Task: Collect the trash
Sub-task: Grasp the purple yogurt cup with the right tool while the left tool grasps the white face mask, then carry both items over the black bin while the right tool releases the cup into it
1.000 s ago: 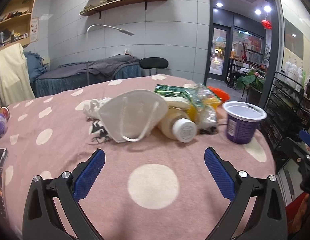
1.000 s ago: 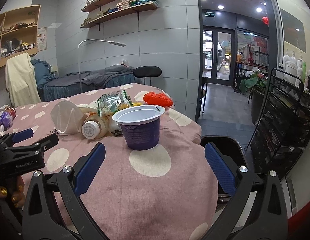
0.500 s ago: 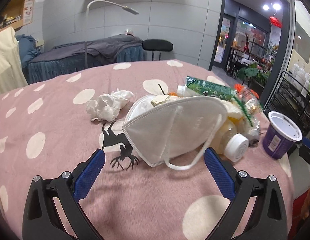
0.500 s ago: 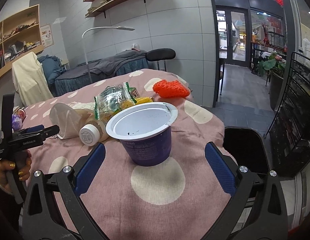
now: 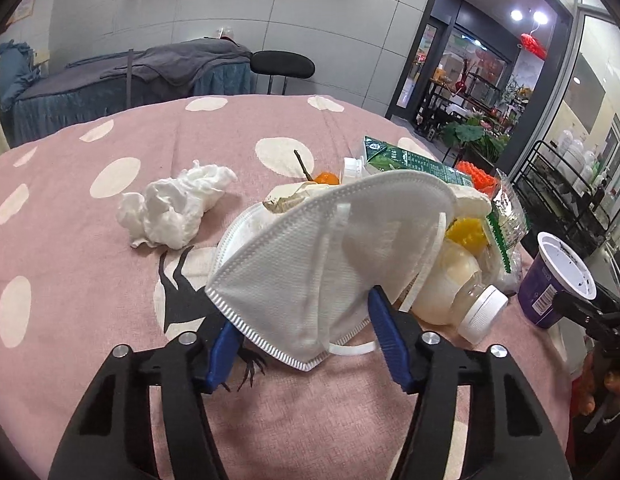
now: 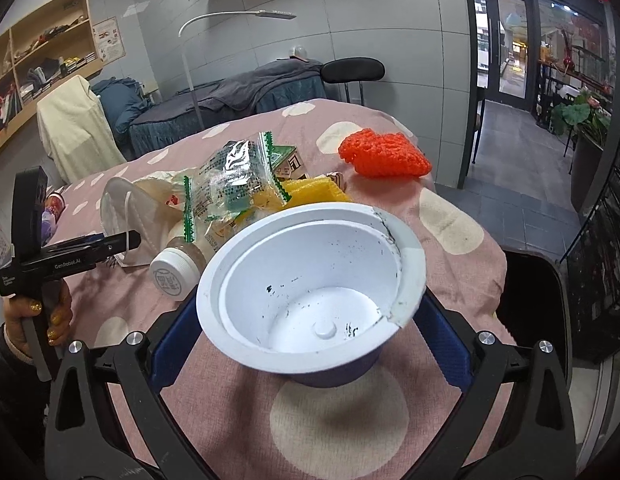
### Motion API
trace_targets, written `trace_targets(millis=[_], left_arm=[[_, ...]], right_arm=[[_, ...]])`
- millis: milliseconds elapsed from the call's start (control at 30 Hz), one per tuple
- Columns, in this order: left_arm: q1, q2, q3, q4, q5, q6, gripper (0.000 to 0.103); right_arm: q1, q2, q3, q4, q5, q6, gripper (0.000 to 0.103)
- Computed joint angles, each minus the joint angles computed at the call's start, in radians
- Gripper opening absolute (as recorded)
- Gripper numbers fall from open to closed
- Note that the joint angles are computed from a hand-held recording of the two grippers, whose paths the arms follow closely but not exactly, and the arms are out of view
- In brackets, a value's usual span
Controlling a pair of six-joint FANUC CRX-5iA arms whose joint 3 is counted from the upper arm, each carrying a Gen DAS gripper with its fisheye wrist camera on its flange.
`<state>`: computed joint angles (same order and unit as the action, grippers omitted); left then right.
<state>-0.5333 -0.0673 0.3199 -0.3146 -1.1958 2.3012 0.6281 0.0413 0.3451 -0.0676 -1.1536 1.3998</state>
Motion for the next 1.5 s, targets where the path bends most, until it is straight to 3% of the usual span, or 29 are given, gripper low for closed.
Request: trace_targets(millis=[33, 100, 167, 233, 467, 600, 800, 1133, 1500], left_arm=[[0.004, -0.009, -0.014, 0.014, 0.017, 0.004, 0.039], [0.003, -0.01, -0.016, 0.023, 0.021, 0.01, 0.028], [-0.011, -0.003, -0.001, -0.002, 0.013, 0.025, 0.014], [-0.026, 0.002, 0.011, -0.022, 0.008, 0.035, 0.006], [-0.139, 0.021, 0.089, -0.173, -0.04, 0.103, 0.005], [-0.22, 0.035, 0.153, -0.269, -0.075, 0.119, 0.005], [-0.272, 0.046, 0.208, -0.327, -0.048, 0.108, 0.005], [-0.255, 0.151, 0.292, -0.23, 0.111, 0.008, 0.005], [-0.205, 0.288, 0.412, -0.025, 0.219, -0.136, 0.005]], right_arm=[[0.008, 0.001, -0.001, 0.014, 0.004, 0.004, 0.087], [0.019, 0.006, -0.002, 0.036, 0.002, 0.015, 0.075], [0.035, 0.009, -0.013, 0.074, 0.009, 0.007, 0.073], [0.04, 0.008, -0.019, 0.084, 0.016, 0.003, 0.073], [0.037, -0.017, -0.038, 0.089, 0.052, 0.0, 0.072], [0.005, -0.027, -0.017, 0.015, 0.034, 0.016, 0.072], [-0.021, -0.073, -0.041, -0.018, 0.067, -0.005, 0.072], [-0.084, -0.128, -0.121, 0.095, 0.156, -0.116, 0.072], [-0.24, -0.069, -0.171, 0.18, 0.161, -0.216, 0.072]])
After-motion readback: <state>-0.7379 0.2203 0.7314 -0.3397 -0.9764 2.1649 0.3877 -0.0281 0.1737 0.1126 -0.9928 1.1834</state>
